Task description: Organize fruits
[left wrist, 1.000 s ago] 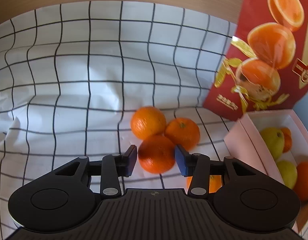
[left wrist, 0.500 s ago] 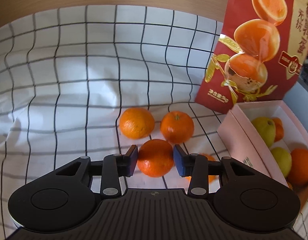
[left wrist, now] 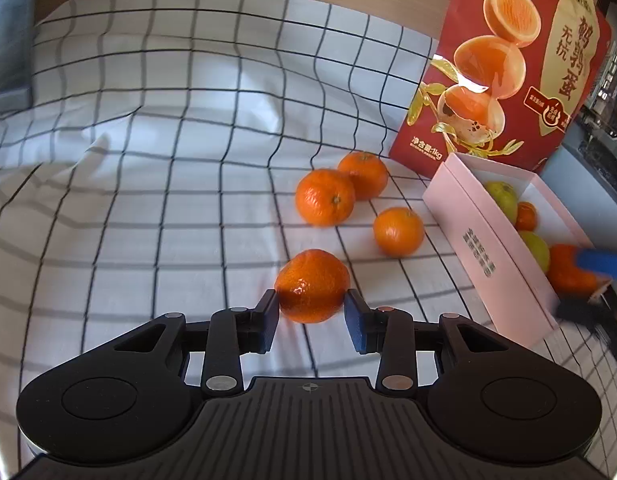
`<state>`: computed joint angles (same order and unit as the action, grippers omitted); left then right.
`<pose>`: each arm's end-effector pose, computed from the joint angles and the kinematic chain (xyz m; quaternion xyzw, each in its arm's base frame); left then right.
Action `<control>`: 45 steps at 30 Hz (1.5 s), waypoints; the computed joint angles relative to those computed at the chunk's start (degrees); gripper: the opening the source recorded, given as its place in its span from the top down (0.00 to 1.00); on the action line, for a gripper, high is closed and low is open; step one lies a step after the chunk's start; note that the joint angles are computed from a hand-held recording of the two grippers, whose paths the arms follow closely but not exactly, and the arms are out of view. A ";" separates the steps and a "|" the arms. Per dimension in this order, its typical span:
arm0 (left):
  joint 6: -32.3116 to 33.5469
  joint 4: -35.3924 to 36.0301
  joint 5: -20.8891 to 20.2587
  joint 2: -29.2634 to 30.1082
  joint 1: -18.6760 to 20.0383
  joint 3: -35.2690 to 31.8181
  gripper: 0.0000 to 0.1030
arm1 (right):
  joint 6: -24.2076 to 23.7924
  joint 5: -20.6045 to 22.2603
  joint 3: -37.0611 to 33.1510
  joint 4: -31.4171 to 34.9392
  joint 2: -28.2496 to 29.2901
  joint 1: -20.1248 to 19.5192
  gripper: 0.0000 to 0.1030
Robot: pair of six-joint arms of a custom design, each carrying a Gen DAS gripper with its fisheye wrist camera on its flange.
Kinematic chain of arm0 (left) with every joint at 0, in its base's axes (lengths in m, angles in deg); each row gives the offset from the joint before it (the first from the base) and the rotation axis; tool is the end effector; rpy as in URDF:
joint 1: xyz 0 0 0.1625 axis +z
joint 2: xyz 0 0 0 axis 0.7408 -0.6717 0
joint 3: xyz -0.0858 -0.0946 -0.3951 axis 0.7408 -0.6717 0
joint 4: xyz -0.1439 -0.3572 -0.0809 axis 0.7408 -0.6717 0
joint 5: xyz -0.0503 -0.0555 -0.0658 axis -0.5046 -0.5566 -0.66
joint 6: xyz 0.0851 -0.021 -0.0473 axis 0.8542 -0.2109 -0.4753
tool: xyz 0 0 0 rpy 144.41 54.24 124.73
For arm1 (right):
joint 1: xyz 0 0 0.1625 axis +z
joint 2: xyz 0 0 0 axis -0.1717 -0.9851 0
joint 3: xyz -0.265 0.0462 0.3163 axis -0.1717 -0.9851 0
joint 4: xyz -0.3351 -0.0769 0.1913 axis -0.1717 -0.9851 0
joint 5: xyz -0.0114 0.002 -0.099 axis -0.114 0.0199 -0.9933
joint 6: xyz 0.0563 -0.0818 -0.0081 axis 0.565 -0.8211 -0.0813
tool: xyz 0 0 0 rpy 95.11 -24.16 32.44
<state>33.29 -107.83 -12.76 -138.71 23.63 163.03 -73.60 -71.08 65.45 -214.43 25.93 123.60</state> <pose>-0.0025 -0.6186 0.3300 0.0841 0.8859 -0.3683 0.2692 0.3631 -0.6027 0.0025 0.4525 -0.8012 0.2876 0.2657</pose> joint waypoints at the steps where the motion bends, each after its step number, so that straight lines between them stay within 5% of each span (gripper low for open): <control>1: -0.53 -0.25 0.05 -0.90 -0.21 1.12 0.61 | 0.05 0.69 -2.13 2.52 0.70 0.02 0.52; 6: -3.34 -0.69 0.20 -4.66 -1.18 5.54 0.68 | -0.16 1.71 -17.03 16.30 7.04 0.08 0.60; 13: -4.12 -1.17 -2.15 -6.94 -1.21 7.69 0.73 | -4.05 -7.53 -43.82 31.74 22.45 0.52 0.59; 17: -3.46 -1.82 -1.56 -7.45 -1.75 8.15 0.73 | -3.10 -8.36 -47.68 35.61 24.74 0.50 0.57; 23: 1.02 -0.57 -3.17 -8.11 -3.23 8.53 0.73 | 1.45 -5.15 -39.19 33.33 19.50 0.29 0.61; 29: 6.76 -3.37 3.96 -6.67 -6.19 10.69 0.71 | 3.01 1.12 -18.26 22.88 7.18 0.11 0.61; 37: 6.23 -0.58 7.36 -3.65 -5.79 8.12 0.71 | 0.37 1.22 2.92 8.56 -1.58 -0.98 0.61; 45: 9.27 0.30 6.67 -2.30 -6.01 7.96 0.32 | -0.90 -2.37 9.03 -1.64 -1.05 -1.59 0.62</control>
